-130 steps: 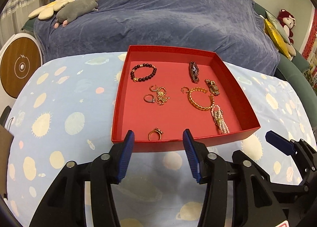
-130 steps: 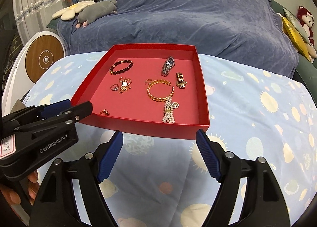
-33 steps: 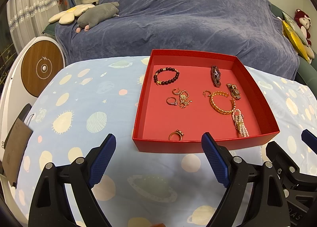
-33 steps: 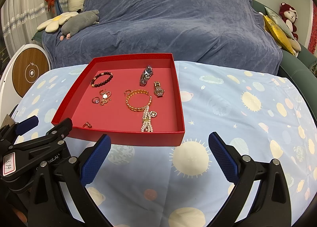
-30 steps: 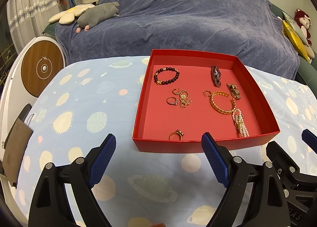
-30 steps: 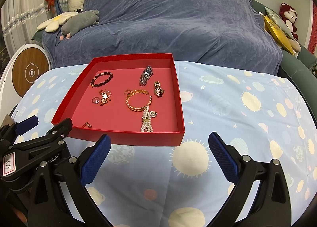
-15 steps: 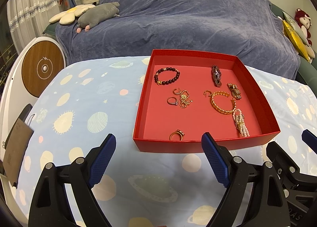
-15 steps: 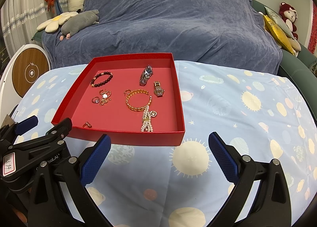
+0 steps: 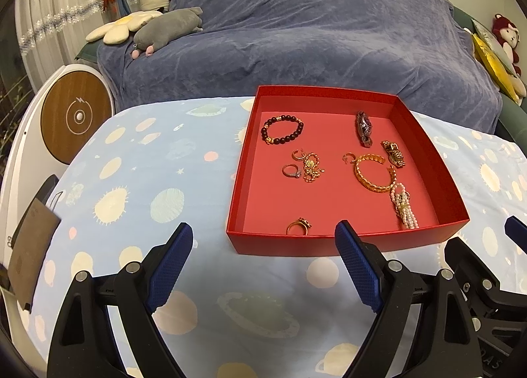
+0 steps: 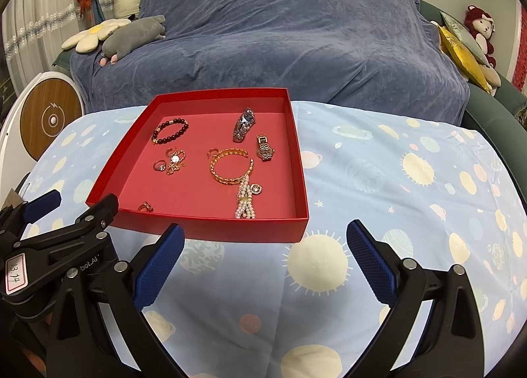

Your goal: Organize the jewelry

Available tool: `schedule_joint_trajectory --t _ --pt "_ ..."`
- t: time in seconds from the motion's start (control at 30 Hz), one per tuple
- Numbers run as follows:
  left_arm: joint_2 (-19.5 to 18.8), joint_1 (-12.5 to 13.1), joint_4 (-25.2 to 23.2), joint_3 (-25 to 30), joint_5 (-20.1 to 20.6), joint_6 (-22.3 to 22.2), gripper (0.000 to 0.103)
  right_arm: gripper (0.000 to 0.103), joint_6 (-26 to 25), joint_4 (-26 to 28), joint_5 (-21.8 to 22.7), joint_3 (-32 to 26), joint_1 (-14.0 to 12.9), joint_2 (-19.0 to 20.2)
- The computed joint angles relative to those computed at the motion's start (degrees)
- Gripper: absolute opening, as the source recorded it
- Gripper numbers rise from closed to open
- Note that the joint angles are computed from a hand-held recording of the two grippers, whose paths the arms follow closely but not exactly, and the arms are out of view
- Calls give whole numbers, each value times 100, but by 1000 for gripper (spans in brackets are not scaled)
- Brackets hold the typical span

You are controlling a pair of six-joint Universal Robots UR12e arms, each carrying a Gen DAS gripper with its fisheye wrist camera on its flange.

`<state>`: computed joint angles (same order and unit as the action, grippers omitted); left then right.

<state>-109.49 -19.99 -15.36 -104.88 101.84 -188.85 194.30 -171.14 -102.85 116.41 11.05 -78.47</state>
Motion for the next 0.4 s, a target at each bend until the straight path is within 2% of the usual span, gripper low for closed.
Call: schedule_joint_trajectory --t 0.4 --pt "-15 -16 -35 23 38 15 85 96 -5 4 -29 -1 9 0"
